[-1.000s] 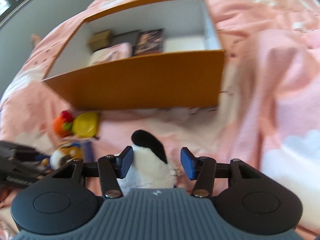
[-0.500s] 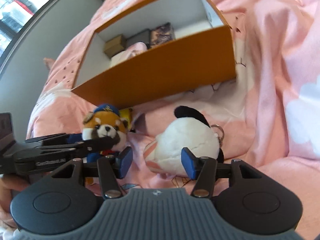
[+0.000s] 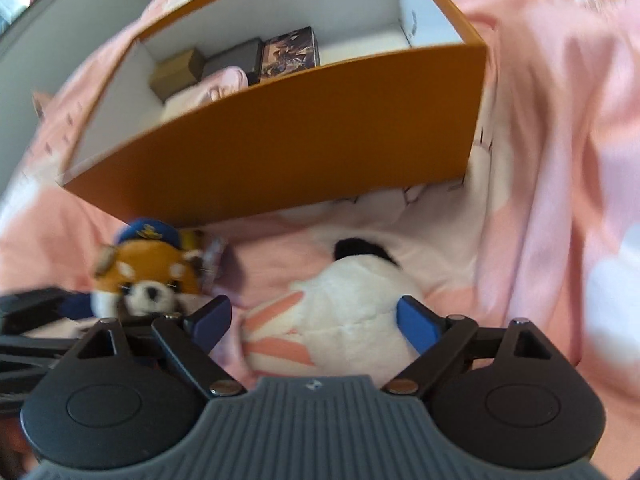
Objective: Organize objects
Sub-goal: 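Lift the dog plush with the left tool while the right tool lifts the penguin plush, then raise both plush toys higher above the bed with both tools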
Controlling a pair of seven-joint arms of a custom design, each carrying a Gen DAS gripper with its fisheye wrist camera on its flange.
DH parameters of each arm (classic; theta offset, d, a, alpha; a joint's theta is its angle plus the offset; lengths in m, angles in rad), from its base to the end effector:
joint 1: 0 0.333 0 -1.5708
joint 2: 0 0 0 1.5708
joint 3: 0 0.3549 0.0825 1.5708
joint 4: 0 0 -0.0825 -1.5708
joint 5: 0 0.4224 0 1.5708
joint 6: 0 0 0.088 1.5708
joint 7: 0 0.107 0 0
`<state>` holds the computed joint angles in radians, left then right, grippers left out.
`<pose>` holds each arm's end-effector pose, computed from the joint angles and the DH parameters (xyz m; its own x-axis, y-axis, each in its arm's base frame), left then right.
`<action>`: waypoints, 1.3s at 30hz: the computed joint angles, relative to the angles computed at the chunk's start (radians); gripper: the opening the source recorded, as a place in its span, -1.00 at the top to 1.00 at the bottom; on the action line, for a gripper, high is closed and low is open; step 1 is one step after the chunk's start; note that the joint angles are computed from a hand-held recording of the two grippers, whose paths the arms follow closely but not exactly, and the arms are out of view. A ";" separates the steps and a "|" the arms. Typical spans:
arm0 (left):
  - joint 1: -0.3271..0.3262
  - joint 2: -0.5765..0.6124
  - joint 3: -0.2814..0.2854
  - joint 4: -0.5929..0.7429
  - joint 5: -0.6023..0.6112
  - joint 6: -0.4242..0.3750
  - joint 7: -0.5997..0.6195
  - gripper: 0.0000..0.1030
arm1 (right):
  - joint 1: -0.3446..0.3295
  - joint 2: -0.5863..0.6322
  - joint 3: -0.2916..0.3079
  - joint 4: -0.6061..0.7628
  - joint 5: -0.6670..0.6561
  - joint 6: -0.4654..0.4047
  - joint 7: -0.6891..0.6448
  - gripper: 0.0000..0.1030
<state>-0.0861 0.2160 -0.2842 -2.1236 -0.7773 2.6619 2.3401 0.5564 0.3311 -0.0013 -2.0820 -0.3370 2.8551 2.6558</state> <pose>0.5954 -0.2041 0.3521 -0.5063 -0.7992 0.3239 -0.8236 0.3368 -0.4563 0.5508 0.3627 0.3204 -0.1710 -0.9547 -0.2434 -0.8898 0.2557 -0.3779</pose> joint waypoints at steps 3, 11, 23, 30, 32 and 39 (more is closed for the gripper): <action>-0.003 0.002 0.007 -0.002 0.023 0.002 -0.028 -0.19 | -0.005 0.018 0.019 0.035 -0.006 -0.058 -0.074 -0.81; 0.010 0.003 0.000 0.002 0.005 -0.022 -0.003 -0.19 | -0.075 -0.059 0.114 -0.036 0.130 -0.117 -0.318 -0.70; -0.001 0.011 0.006 0.007 0.029 -0.070 -0.009 -0.19 | -0.059 -0.205 0.118 -0.246 0.336 0.021 -0.189 -0.55; 0.004 0.016 -0.001 0.012 -0.001 -0.083 0.012 -0.19 | -0.039 -0.197 0.060 -0.240 0.162 0.094 0.174 -0.53; 0.013 0.025 -0.006 0.024 -0.028 -0.116 0.034 -0.19 | -0.044 -0.190 0.059 -0.222 0.134 0.082 0.197 -0.50; 0.014 0.052 -0.013 0.058 -0.040 -0.207 0.100 -0.19 | -0.050 -0.163 0.066 -0.200 0.180 0.084 0.226 -0.54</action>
